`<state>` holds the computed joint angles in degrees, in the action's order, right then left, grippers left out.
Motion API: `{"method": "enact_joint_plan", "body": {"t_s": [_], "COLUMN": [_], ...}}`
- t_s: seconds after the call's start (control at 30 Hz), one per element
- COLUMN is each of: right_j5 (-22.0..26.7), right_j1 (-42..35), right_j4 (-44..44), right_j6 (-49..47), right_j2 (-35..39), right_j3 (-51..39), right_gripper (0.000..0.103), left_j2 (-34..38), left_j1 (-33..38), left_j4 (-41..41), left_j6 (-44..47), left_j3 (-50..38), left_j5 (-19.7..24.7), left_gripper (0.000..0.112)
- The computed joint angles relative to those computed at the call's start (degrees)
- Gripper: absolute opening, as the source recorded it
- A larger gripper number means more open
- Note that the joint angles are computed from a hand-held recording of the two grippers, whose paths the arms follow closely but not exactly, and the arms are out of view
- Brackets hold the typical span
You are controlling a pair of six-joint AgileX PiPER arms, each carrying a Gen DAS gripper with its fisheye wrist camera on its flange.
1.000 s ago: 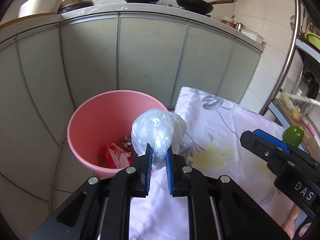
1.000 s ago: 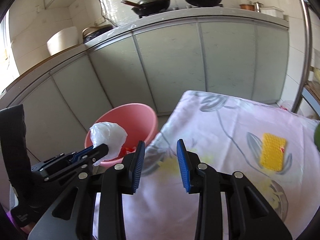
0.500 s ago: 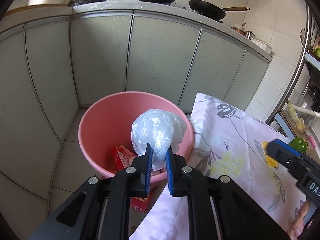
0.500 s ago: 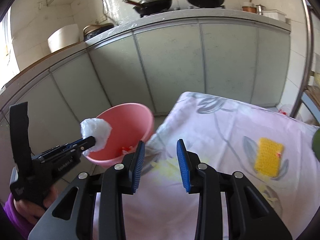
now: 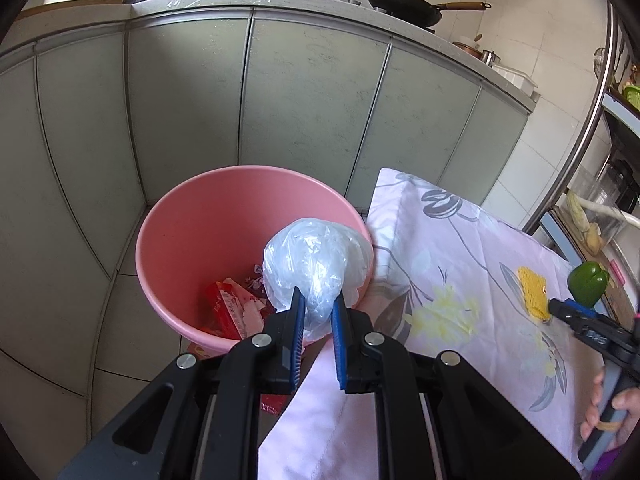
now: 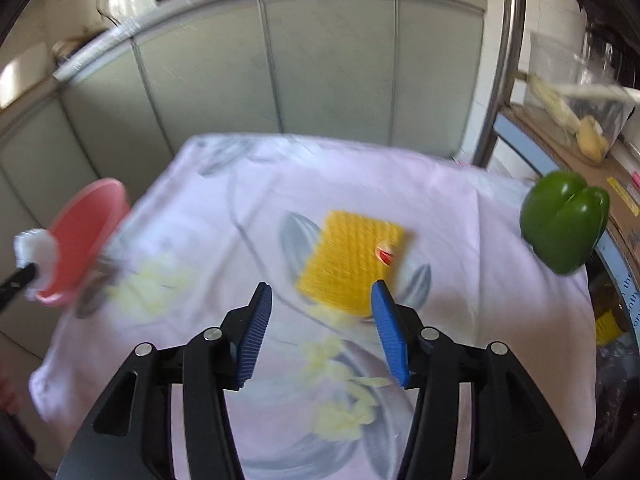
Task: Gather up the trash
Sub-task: 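Grasp the yellow mesh fruit net with the right gripper, then carry the yellow mesh net over the bin with the right gripper while the left gripper holds the bag there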
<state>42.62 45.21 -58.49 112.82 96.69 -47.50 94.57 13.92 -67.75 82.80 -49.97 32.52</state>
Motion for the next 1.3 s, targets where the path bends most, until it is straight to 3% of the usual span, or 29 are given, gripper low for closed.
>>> {"method": "enact_joint_plan", "body": {"t_s": [0.1,0.27,0.37,0.47,0.7,0.97,1.3], "right_j5": [1.47,-2.19,-4.36,-4.59,-3.73,-7.59,-10.53], "right_j1": [-2.16,-6.31,-6.53,-4.97,-0.75,2.43,1.32], "right_j4": [1.68,1.78,-1.45,-4.71,-7.49,-4.41,16.40], "right_j6": [-3.77,-6.46,-1.00,3.43,3.51,-10.60,-39.42], "right_j2": [3.58,5.51,5.14,4.42,3.64,12.17,26.49], "right_j3": [-2.07,-2.44,-0.82,0.23,-3.81,-21.08,-46.42], "right_gripper": [0.053,0.052,0.021,0.018,0.017,0.017,0.017], "left_j2": [0.28,1.03,1.35,1.98,3.24,4.76,8.75], "left_j1": [-0.36,-0.76,-0.81,-0.63,-0.15,1.97,3.21], "left_j4": [0.52,1.01,0.74,0.66,-0.15,0.54,2.77], "left_j6": [-0.27,-0.45,-0.27,-0.43,-0.25,-2.70,-5.79], "left_j3": [0.17,0.10,0.02,-0.39,-1.12,-4.14,-8.40], "left_j5": [-0.40,-0.77,-0.97,-1.06,-1.48,-1.68,-2.85], "left_gripper": [0.012,0.012,0.012,0.012,0.012,0.012,0.012]}}
